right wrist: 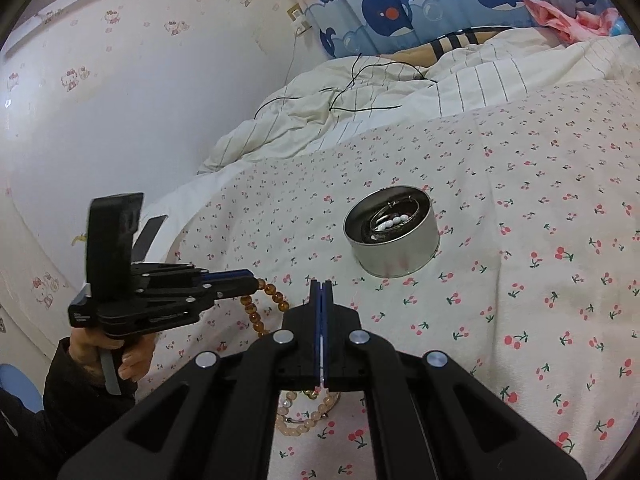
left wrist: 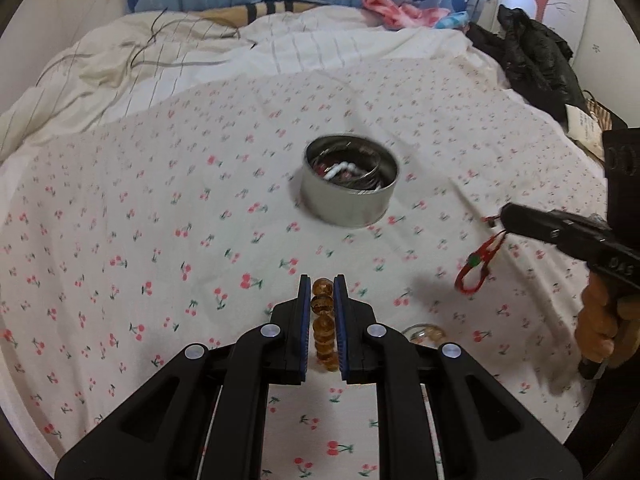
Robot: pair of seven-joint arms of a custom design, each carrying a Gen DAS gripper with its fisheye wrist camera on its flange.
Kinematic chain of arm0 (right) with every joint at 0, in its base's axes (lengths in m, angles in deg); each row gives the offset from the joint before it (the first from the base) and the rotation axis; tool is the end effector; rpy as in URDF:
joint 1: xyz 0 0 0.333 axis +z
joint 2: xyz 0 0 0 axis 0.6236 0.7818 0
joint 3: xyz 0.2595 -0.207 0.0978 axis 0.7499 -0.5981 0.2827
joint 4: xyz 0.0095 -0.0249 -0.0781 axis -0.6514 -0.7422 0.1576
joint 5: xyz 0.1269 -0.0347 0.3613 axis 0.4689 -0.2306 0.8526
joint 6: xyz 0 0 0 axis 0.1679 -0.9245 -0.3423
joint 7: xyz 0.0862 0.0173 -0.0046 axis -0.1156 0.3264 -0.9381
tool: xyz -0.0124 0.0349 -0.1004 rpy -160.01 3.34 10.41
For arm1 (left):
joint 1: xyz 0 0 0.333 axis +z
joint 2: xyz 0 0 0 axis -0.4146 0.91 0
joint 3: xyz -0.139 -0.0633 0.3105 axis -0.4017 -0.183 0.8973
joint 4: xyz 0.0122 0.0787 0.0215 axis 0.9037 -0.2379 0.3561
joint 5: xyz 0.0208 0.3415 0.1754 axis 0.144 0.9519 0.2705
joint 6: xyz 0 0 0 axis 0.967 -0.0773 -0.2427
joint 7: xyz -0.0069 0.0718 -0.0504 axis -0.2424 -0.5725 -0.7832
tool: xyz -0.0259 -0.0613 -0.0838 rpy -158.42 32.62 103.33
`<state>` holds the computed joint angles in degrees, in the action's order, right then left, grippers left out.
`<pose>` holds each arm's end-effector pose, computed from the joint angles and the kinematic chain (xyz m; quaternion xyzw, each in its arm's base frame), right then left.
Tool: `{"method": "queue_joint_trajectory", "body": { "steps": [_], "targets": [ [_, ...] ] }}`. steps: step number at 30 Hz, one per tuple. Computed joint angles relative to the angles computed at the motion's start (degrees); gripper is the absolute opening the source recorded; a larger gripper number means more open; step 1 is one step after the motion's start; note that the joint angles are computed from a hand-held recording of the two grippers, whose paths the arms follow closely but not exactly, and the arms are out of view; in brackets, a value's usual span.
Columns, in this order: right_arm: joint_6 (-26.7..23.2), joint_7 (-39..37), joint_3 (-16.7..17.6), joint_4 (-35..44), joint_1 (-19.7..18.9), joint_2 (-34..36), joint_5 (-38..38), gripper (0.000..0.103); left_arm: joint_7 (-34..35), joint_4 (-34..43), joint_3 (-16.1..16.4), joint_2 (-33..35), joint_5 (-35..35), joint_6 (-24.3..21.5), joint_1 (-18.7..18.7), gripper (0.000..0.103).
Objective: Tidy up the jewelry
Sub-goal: 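Carry the amber bead bracelet into the silver tin and open the left gripper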
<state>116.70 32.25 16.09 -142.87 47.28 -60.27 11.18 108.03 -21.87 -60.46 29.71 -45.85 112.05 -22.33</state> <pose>0.6410 0.1735 0.5241 -0.7319 0.4566 0.0345 0.5047 0.6108 -0.0430 0.5534 -0.6197 0.7227 -0.2474 0.1801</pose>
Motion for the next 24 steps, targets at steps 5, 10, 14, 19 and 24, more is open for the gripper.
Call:
{"method": "queue_joint_trajectory", "body": {
  "steps": [5, 10, 14, 19, 24],
  "targets": [
    [-0.86, -0.01, -0.10, 0.13, -0.65, -0.26, 1.98, 0.001, -0.64, 1.40, -0.35, -0.43, 1.33, 0.29, -0.75, 0.010],
    [-1.24, 0.90, -0.57, 0.34, -1.34, -0.39, 3.57, 0.001, -0.51, 4.57, -0.82, 0.98, 0.21, -0.72, -1.22, 0.010],
    [-1.36, 1.39, -0.87, 0.62, -1.85, -0.35, 4.56, 0.001, -1.31, 8.41, -1.43, 3.34, 0.76, -1.79, -1.35, 0.010],
    [-1.45, 2.70, -0.98, 1.06, -2.10, 0.04, 4.14, 0.001, -1.22, 14.61, -2.48, 6.95, 0.78, -3.24, -1.30, 0.010],
    [-1.32, 2.73, -0.89, 0.97, -2.24, 0.05, 3.99, 0.001, -1.31, 22.24, -3.75, 11.90, 1.03, -4.93, -1.20, 0.010]
  ]
}}
